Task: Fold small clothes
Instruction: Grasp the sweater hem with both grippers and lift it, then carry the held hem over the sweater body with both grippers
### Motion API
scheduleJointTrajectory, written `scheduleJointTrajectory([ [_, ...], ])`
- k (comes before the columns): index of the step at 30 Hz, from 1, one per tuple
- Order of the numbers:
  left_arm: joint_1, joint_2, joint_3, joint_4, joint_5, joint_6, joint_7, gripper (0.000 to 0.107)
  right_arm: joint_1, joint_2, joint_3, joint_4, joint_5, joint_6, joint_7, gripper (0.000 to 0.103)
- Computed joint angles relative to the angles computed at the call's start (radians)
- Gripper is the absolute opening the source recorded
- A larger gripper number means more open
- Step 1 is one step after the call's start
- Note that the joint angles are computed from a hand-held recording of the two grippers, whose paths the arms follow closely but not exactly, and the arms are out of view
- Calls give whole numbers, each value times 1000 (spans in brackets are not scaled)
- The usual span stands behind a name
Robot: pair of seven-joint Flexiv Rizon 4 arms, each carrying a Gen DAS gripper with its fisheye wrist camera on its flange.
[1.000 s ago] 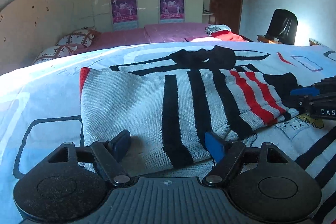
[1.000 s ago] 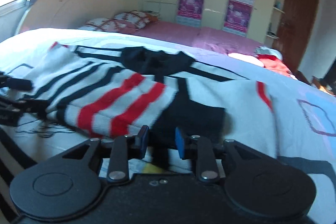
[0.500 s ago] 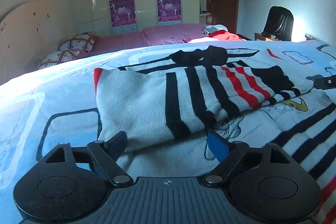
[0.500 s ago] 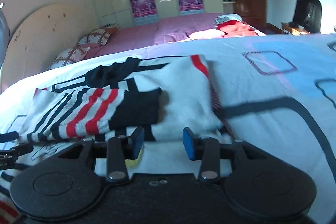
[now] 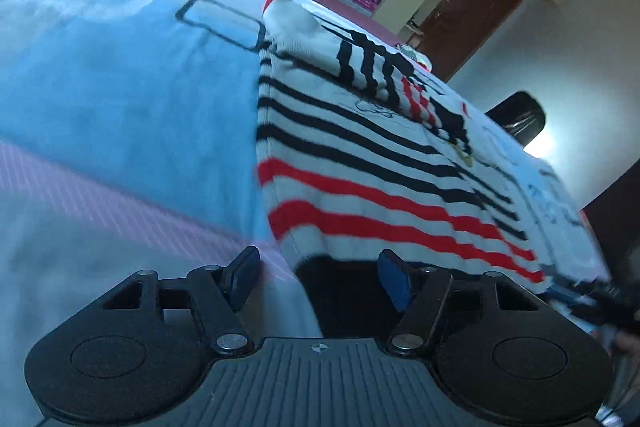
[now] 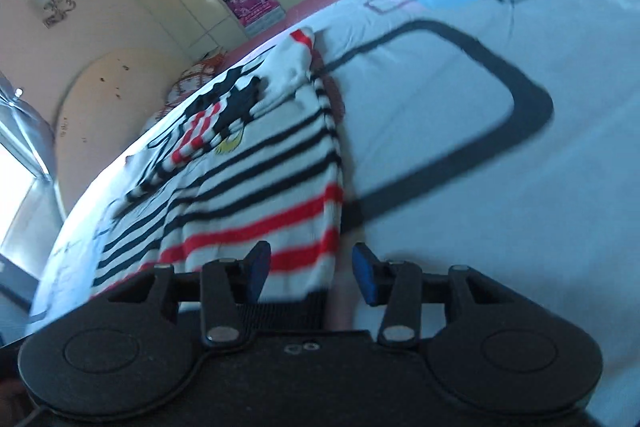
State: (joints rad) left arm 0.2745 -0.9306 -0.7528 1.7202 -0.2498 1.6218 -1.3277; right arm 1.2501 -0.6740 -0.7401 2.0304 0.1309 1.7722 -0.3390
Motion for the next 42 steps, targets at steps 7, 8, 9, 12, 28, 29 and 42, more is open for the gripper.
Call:
scheduleJointTrajectory([
  [7, 130, -104, -204, 130, 69, 101, -109, 64, -220, 40, 364, 52, 95, 294, -7, 43],
  [8, 125, -108, -202, 138, 86, 124, -122, 64, -247, 36, 398, 47, 97, 317, -12, 42],
  [9, 120, -114, -198, 137, 101, 138, -133, 64, -280, 31, 431, 38, 89, 336, -20, 41],
  [12, 127, -171, -230, 110, 129, 159, -185, 52, -377, 16, 527, 8, 53, 359, -38, 32],
  [28, 94, -292, -240, -12, 287, 228, -239, 4, -438, 26, 594, -77, 105, 271, -270, 6],
  [29, 104, -298, -248, -1, 308, 264, -256, 3, -430, 37, 590, -71, 115, 299, -300, 6],
  [42, 89, -264, -182, -24, 388, 274, -405, 3, -251, 89, 416, -39, 247, 219, -379, 6],
])
